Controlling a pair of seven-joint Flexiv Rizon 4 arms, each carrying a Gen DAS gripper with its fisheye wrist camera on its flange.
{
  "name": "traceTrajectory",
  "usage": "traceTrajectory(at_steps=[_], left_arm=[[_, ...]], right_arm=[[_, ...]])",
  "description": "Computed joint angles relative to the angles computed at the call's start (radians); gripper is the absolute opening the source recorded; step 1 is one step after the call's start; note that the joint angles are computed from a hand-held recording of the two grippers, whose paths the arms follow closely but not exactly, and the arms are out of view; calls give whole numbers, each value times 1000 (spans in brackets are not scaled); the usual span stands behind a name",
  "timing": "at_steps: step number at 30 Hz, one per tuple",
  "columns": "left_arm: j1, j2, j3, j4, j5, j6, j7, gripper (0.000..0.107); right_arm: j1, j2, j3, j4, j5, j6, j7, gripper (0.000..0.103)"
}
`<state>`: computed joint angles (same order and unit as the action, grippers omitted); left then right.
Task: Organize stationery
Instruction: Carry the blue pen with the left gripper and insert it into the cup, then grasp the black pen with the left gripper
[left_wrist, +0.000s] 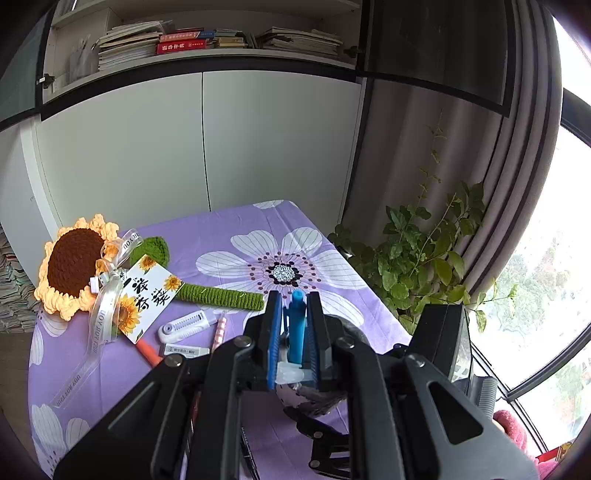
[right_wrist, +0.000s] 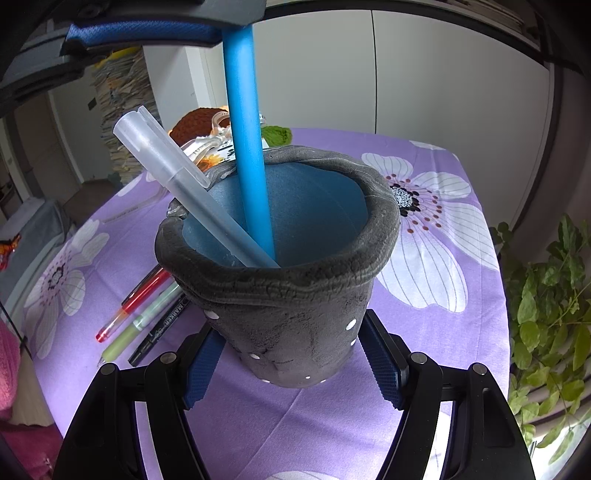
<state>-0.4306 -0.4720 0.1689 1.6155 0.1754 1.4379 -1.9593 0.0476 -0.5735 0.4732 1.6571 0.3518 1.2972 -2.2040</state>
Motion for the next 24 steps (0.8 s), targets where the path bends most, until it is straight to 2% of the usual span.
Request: traceTrajectory(at_steps=[4, 6, 7, 9, 11, 13, 16, 19, 24], left_arm=[[11, 18, -12, 26, -9, -14, 2, 14], [20, 37, -14, 46, -11, -7, -3, 28], [13, 46, 2, 56, -2, 9, -24, 32], [-39, 60, 86, 60, 47, 21, -109, 38], [-78, 71, 152, 56, 104, 3, -189, 39], [-75, 80, 165, 62, 137, -31, -235, 39], [-45, 75, 145, 59, 159, -115, -271, 38], [10, 54, 94, 52, 158, -192, -268, 37], [136, 4, -25, 41, 63, -275, -209, 36]], right_arm=[[-3, 4, 1, 1, 3, -5, -2, 73], [-2, 5, 1, 0, 6, -8, -4, 73], [-2, 6, 1, 1, 8, -8, -4, 73], [-1, 8, 0, 2, 11, -9, -4, 73], [1, 3, -2, -6, 12, -14, -5, 73], [3, 3, -3, -5, 14, -13, -5, 73], [4, 4, -4, -6, 16, -14, -6, 73], [5, 5, -5, -5, 17, -14, -7, 73], [4, 4, -6, -8, 20, -16, -10, 73]])
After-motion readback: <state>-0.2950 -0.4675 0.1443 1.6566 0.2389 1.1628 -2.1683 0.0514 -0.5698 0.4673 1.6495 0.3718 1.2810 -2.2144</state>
